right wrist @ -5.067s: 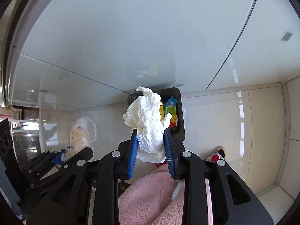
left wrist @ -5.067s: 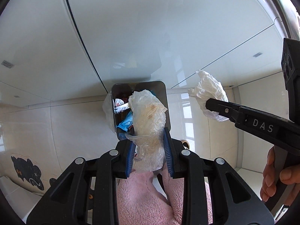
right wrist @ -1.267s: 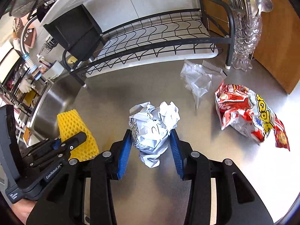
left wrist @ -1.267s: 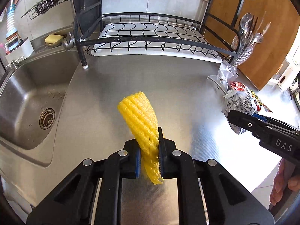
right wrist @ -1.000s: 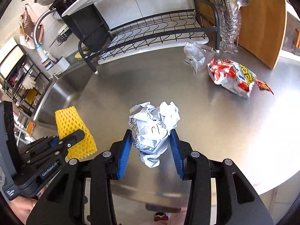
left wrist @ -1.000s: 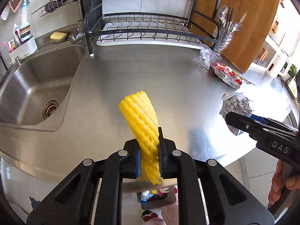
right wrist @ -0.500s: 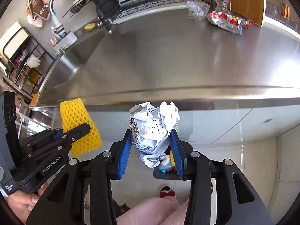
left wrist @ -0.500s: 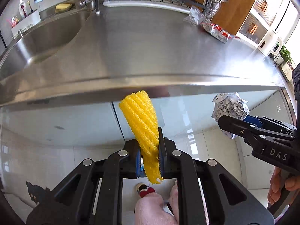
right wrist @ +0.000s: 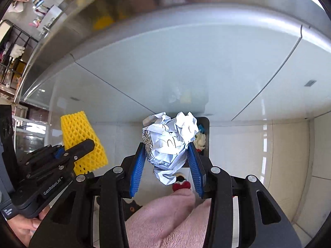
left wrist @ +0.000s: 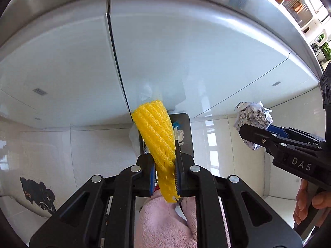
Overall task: Collect trash
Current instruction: 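Carry net and foil ball over the bin and open both tools to drop them, then raise both tools toward the red snack bag and clear bag on the counter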
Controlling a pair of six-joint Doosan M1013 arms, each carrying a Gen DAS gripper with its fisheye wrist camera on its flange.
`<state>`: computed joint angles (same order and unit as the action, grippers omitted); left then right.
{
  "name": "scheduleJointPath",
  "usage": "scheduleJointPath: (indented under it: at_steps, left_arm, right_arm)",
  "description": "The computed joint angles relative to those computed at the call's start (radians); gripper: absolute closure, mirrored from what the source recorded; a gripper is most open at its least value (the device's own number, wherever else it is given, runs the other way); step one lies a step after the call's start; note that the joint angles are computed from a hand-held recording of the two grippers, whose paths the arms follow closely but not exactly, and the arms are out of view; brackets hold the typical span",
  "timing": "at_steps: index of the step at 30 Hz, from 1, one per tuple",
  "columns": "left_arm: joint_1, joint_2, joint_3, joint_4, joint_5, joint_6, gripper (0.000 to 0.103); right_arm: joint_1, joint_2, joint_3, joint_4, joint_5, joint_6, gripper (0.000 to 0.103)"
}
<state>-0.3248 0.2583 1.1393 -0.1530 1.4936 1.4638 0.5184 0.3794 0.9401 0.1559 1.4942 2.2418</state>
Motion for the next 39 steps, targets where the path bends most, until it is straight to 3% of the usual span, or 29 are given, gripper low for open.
scheduleJointPath:
  at_steps: [5,15,20,22,26,36,39]
  left_arm:
    - [-0.002,0.021,0.062,-0.032,-0.020,0.031,0.090]
    - [0.010,0.053,0.131,-0.096,-0.028,0.049,0.088]
    - [0.020,0.057,0.122,-0.098,-0.030,0.059,0.056]
    - [0.018,0.062,0.107,-0.099,-0.019,0.053,0.053]
    - [0.016,0.064,0.093,-0.079,-0.012,0.054,0.044]
    - [0.019,0.057,0.015,-0.070,0.021,0.052,0.044]
    - [0.014,0.049,-0.031,-0.061,0.029,0.072,0.038]
  right_arm:
    - [-0.005,0.006,0.076,0.023,-0.053,-0.014,0.061]
    - [-0.032,0.040,0.156,0.108,-0.085,0.041,0.059]
    - [-0.040,0.053,0.144,0.123,-0.076,0.055,0.053]
    - [-0.043,0.059,0.131,0.131,-0.070,0.067,0.041]
    - [-0.037,0.065,0.116,0.109,-0.053,0.076,0.038]
    - [-0.035,0.064,0.049,0.063,-0.011,0.085,0.037]
    - [-0.033,0.052,0.014,0.031,0.015,0.097,0.032]
